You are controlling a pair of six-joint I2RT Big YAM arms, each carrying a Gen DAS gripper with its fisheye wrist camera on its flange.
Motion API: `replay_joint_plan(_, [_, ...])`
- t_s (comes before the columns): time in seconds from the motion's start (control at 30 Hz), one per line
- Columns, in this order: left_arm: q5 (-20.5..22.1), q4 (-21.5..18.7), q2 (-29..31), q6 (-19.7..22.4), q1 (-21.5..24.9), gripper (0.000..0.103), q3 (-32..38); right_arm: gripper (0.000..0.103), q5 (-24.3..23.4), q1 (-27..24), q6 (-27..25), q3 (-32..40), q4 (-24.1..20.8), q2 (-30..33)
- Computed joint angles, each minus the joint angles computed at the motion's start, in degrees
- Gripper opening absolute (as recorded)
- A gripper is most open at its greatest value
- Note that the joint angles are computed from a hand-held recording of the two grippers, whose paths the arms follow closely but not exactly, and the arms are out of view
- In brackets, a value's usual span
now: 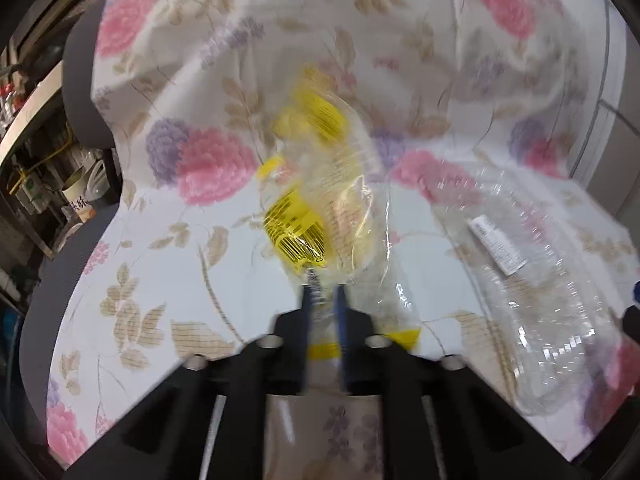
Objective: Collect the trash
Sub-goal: 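Grasp the yellow-labelled snack bag with the left tool and lift it, then grasp the clear plastic tray with the right tool and lift it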
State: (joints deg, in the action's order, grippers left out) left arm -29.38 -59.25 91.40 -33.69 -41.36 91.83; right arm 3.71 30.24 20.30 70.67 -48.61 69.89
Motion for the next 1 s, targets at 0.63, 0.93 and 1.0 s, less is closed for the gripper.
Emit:
replay_joint_plan(0.63, [3.4,7.1,-9.9,-6.0,-7.1,0.005,-8.3,0.037,0.2,-0.6,-2.2,1.2,-0.4,3.6])
replay_joint_plan(0.93, [3.7,6.2,-9.0,-6.5,-6.4,0.005,-7.8,0.016,-4.2,-2.8,-0.2,5.9,-1.7,9.7])
replay_joint_plan(1.0, [3.5,5.8,-9.0,-6.6,-6.4,0.005,-7.6,0.011,-3.2,-2.4,-0.3,5.4,-0.9,8.6])
